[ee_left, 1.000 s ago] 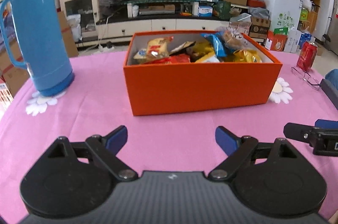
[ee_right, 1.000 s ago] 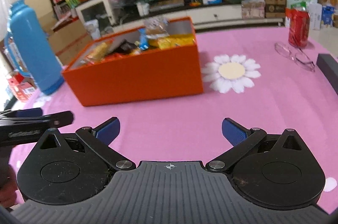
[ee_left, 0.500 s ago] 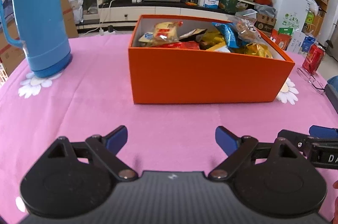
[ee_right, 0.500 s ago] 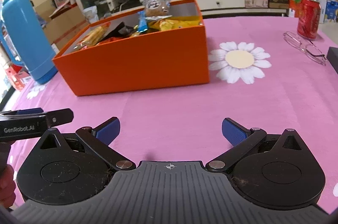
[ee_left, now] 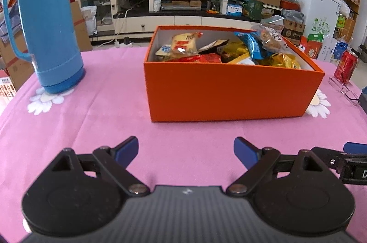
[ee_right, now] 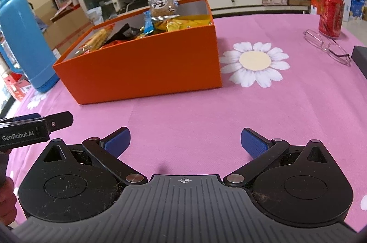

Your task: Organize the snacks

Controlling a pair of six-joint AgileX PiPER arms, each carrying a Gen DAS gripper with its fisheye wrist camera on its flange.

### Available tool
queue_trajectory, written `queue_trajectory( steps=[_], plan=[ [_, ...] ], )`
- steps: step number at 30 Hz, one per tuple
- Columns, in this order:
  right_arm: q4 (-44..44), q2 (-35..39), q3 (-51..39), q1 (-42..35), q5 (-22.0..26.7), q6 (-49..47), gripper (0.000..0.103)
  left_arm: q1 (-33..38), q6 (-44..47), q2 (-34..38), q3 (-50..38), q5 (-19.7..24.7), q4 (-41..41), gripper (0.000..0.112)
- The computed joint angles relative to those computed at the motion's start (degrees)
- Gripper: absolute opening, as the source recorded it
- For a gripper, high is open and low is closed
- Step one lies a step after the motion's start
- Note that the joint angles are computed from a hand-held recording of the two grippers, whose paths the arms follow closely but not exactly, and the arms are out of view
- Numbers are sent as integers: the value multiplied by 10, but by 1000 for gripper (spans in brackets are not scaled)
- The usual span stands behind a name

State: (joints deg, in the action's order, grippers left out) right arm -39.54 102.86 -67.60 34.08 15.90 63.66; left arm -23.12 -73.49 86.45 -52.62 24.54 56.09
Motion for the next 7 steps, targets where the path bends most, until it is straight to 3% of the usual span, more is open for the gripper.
queue_trajectory(
  steps=[7],
  plan=[
    [19, 6, -9, 0, 8, -19, 93, 11, -29, -12, 13, -21, 29, 87]
  ],
)
